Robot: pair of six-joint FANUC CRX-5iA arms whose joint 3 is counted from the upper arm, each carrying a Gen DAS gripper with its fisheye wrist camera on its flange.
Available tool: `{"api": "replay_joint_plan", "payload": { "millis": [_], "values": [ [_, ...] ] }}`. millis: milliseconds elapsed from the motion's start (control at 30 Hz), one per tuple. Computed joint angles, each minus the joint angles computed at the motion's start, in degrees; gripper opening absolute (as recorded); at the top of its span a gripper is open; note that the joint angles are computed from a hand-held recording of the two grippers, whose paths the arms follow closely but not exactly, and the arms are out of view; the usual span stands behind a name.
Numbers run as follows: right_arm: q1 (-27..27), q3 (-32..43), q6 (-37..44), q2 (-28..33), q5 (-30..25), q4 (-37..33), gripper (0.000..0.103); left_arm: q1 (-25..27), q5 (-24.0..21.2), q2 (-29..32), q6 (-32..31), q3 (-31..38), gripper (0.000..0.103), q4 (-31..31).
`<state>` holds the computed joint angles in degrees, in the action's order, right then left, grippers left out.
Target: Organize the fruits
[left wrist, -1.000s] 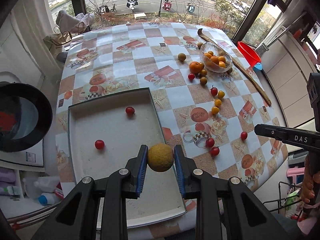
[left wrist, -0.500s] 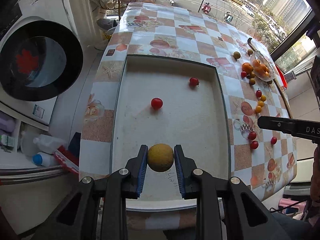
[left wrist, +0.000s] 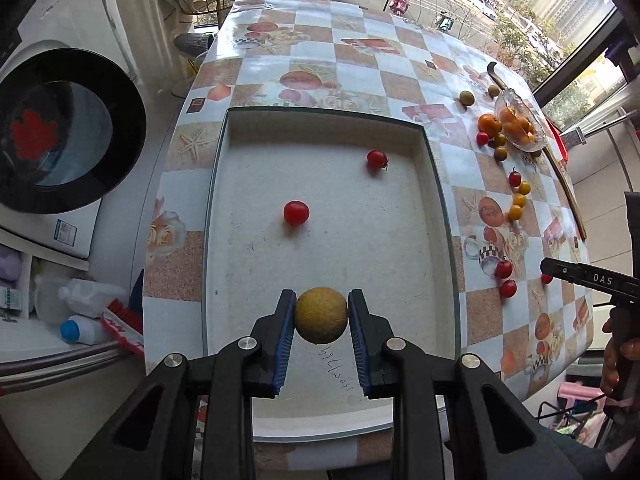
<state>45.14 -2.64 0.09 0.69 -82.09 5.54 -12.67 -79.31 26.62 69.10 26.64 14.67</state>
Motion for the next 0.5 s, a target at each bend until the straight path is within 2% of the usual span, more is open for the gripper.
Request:
{"api": "replay_joint_plan", "payload": {
  "millis": [100, 167, 300, 367, 433, 467, 500],
  "values": [
    [-0.6, -4.5, -4.9, -3.2, -2.3, 0.1, 0.071, -0.4, -0.6, 0.3, 0.2, 1.0, 0.028, -0.2],
    [-1.3, -7.1, -7.4, -5.1, -1.6, 0.0, 0.070, -0.7, -1.2, 0.3, 0.3, 1.5, 0.028, -0.6],
    [-3.8, -8.9, -4.4, -4.9, 1.3, -2.3, 0.063, -1.4, -1.9, -0.2, 0.1, 1.8, 0.028, -2.2],
    [-5.2, -8.1, -1.4, -3.2, 1.0, -4.9, 0.054, -1.5, -2.1, -0.7, 0.3, 1.7, 0.028, -2.9],
    [-4.3, -7.6, -1.2, -2.3, 0.4, -3.3, 0.045, -1.5, -2.1, -1.3, 0.6, 1.1, 0.028, -3.1],
    [-4.1, -7.2, -0.7, -1.8, 0.1, -3.0, 0.044, -1.5, -2.0, -1.6, 0.7, 0.8, 0.028, -3.2],
    [-4.1, -7.1, -0.3, -1.7, 0.1, -2.7, 0.032, -1.5, -2.1, -1.8, 0.7, 0.5, 0.028, -3.4]
  ]
}}
